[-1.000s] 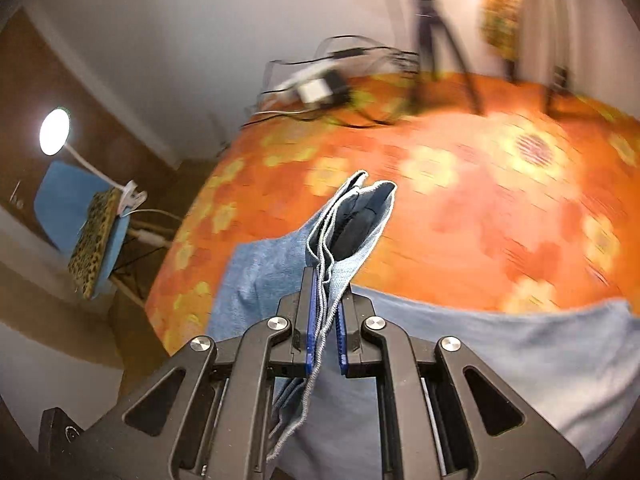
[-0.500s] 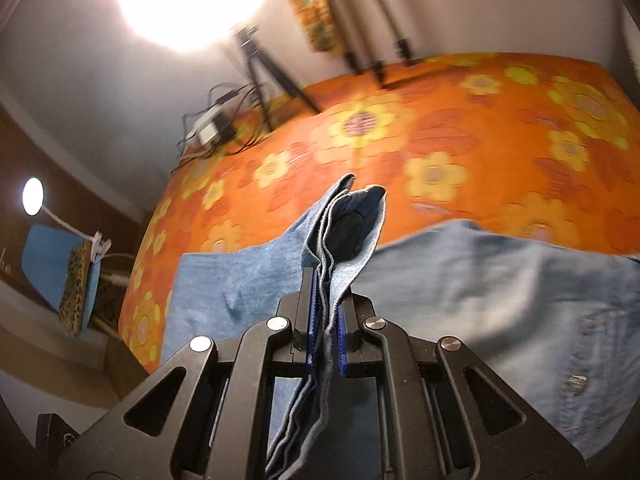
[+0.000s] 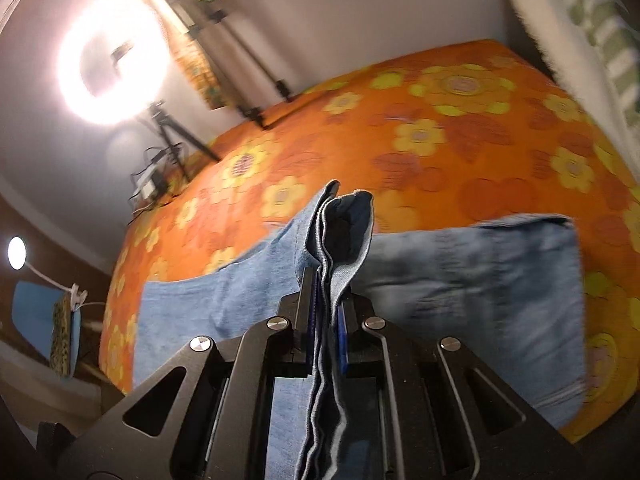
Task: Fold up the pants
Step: 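Carry the cuff end with both grippers over toward the waistband, then lower the cuff end onto the waistband and open both grippers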
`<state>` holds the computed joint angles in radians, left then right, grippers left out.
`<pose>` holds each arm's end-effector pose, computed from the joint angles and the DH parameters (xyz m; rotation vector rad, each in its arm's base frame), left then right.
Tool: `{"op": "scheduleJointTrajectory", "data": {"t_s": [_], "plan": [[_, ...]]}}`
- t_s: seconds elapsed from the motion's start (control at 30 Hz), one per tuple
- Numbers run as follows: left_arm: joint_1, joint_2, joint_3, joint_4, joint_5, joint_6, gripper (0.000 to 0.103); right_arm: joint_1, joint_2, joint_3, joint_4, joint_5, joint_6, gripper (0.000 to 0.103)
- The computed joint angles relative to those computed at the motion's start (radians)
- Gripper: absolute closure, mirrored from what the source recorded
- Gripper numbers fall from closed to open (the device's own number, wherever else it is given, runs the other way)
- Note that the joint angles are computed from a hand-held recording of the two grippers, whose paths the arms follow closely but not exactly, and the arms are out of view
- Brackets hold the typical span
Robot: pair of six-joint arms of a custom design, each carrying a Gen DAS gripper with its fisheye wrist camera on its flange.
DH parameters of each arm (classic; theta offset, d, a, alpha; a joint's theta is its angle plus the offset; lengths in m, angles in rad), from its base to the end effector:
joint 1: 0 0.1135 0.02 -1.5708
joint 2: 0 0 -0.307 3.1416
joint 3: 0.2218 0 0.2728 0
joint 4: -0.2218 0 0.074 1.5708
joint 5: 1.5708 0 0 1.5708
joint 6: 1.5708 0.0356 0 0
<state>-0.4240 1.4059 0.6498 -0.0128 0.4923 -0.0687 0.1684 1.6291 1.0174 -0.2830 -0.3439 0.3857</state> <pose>0.2484 -0.1306 0.2041 0.6633 2.2743 -0.8175 0.3504 0.0717 0.2324 0.1196 2.5065 0.6592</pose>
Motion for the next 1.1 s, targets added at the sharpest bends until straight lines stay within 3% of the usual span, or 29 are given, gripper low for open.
{"op": "scheduleJointTrajectory", "data": {"t_s": [0.47,0.77,0.87,0.9,0.93,1.0,1.07,1.1], "plan": [[-0.036,0.326,0.213,0.055,0.021,0.042,0.086,-0.194,0.002,-0.075,0.020,-0.056,-0.085,0.095],[-0.071,0.451,0.314,0.044,-0.002,0.024,0.086,-0.193,0.053,-0.065,0.018,-0.010,-0.121,0.095],[-0.082,0.480,0.319,0.049,-0.001,0.021,0.083,-0.200,0.065,-0.063,0.020,-0.020,-0.120,0.095],[-0.088,0.473,0.314,0.044,-0.009,0.027,0.077,-0.202,0.065,-0.064,0.022,-0.020,-0.122,0.095],[-0.091,0.477,0.322,0.030,-0.010,0.033,0.070,-0.202,0.063,-0.065,0.023,-0.013,-0.123,0.093],[-0.104,0.462,0.317,0.008,-0.031,0.034,0.063,-0.202,0.055,-0.064,0.014,0.039,-0.116,0.077],[-0.108,0.456,0.316,0.001,-0.044,0.045,0.063,-0.210,0.027,-0.075,0.021,0.115,-0.101,0.058],[-0.107,0.452,0.314,-0.005,-0.048,0.051,0.063,-0.228,0.012,-0.083,0.031,0.108,-0.097,0.058]]}}
